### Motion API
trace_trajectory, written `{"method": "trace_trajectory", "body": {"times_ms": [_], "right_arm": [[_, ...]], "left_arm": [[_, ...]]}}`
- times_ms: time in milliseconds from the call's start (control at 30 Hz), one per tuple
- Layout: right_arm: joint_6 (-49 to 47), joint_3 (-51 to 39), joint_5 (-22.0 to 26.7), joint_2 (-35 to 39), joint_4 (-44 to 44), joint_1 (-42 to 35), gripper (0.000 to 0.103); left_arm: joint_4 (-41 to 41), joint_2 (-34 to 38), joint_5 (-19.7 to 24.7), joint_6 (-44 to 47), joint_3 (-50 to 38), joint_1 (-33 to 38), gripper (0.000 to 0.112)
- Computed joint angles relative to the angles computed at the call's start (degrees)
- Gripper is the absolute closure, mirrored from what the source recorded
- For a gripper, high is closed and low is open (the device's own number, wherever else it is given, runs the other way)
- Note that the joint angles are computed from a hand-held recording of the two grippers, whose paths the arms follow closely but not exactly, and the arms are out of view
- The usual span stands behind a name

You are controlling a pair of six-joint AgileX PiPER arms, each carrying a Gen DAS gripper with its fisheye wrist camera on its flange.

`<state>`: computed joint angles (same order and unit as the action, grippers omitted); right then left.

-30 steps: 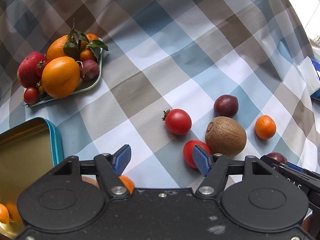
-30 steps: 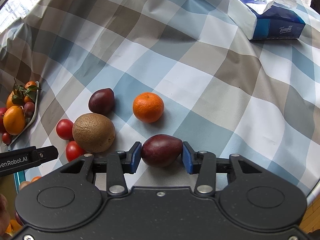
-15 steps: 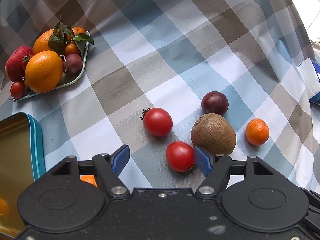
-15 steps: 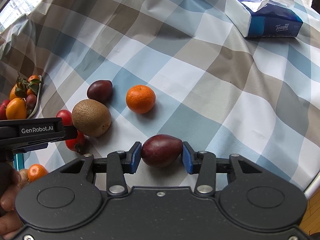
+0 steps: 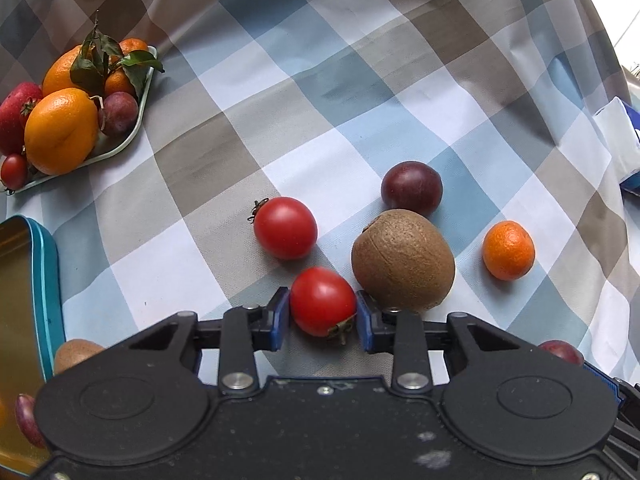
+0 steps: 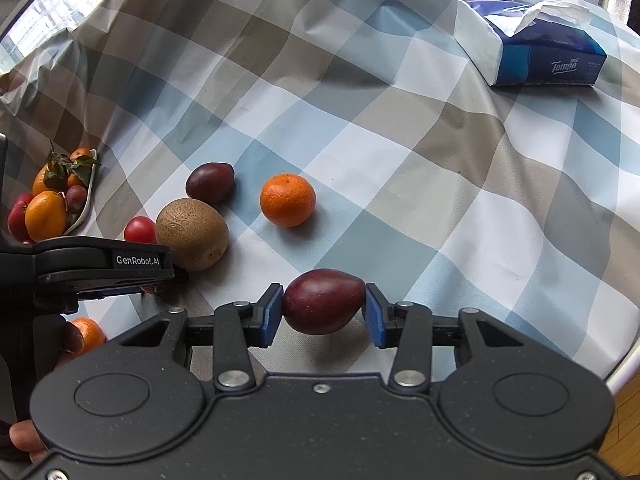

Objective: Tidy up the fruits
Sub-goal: 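Hold the pear in the right gripper while the left gripper grasps a red cherry tomato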

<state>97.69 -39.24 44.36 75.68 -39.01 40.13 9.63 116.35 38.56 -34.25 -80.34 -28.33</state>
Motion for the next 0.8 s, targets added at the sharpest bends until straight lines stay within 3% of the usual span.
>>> {"method": "trace_trajectory", "body": {"times_ms": [433, 800], "right_arm": [[-0.1, -0.5, 0.8, -2.2, -0.6, 0.4, 0.051], [-1.3, -2.6, 0.5, -1.2, -0.4, 1.8, 0.051]], "left_arm": [[-1.1, -8.2, -1.8, -3.2, 6.1, 4.1, 0.079], [5.7, -15.9, -1.6, -11.1, 12.5, 7.1, 0.079]]}}
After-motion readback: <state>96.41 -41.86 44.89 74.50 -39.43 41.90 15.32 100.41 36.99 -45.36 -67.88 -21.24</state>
